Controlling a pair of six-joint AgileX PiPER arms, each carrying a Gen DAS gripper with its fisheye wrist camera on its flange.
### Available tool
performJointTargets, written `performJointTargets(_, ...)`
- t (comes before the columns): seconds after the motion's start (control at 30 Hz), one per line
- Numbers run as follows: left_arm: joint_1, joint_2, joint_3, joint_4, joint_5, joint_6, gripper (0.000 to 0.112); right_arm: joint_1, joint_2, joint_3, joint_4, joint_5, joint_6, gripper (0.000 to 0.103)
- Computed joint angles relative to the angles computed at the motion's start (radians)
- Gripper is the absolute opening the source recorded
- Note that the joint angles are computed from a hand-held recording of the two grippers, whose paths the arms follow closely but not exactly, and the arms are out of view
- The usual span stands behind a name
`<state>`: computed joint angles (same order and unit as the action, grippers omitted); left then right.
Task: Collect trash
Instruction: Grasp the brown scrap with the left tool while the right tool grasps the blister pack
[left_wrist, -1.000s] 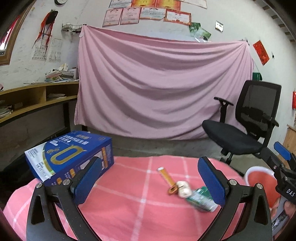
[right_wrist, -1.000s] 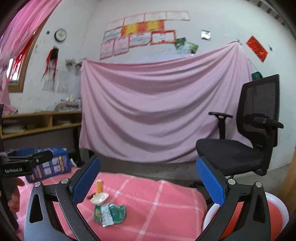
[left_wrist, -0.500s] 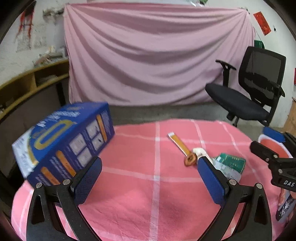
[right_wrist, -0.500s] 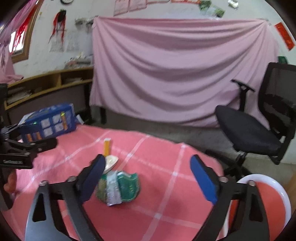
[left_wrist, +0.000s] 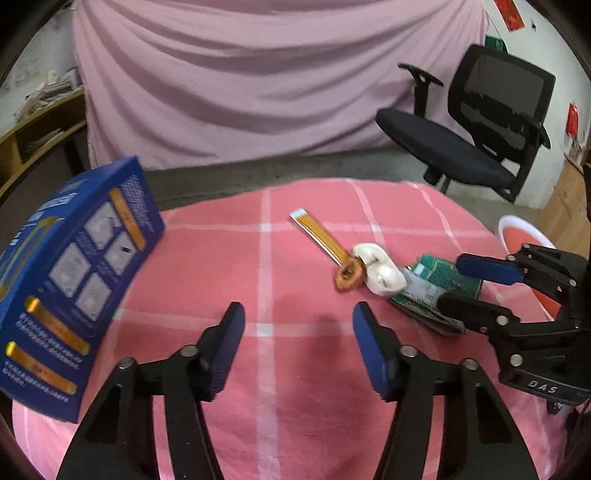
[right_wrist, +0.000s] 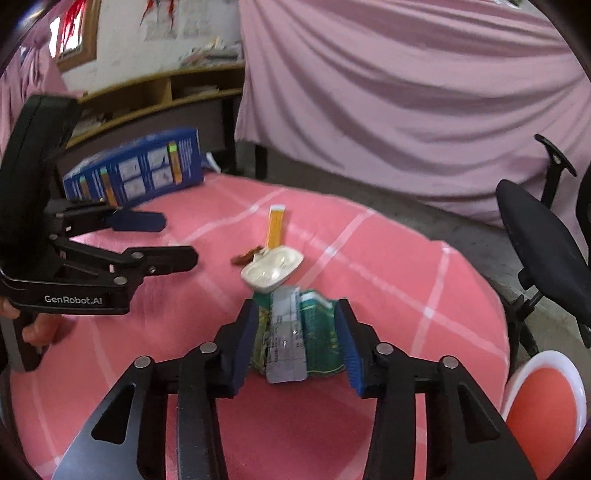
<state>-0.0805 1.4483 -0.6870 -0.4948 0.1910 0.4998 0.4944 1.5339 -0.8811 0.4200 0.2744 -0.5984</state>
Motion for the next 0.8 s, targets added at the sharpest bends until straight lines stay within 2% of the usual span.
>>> performJointTargets(0.1, 0.007, 0.026, -0.033, 0.011, 0.043, -0.002, 0.052, 0.007, 0.032, -0.031, -0.077, 0.043, 0.069, 0.033)
performJointTargets(0.2, 0.023, 0.042, -0.047, -0.050, 0.066, 0.063, 0.051, 0.021, 0.050, -0.048, -0.170, 0.060, 0.161, 0.033)
performJointTargets(0.3, 0.024, 0.050, -0.059, -0.084, 0.079, 0.100, 0.051, 0.007, 0.049, -0.048, -0.152, 0.066, 0.153, 0.028)
performJointTargets(0.37, 0.014, 0.055, -0.071, -0.060, 0.085, 0.084, 0.050, -0.006, 0.051, -0.050, -0.137, 0.068, 0.153, 0.020)
performJointTargets(0.63, -0.034, 0.106, -0.120, -0.020, 0.073, 0.029, 0.042, -0.045, 0.051, -0.051, -0.087, 0.060, 0.147, 0.017)
performJointTargets(0.8, -0.070, 0.153, -0.171, 0.113, 0.072, -0.096, 0.037, -0.093, 0.056, -0.057, 0.046, 0.080, 0.053, 0.017)
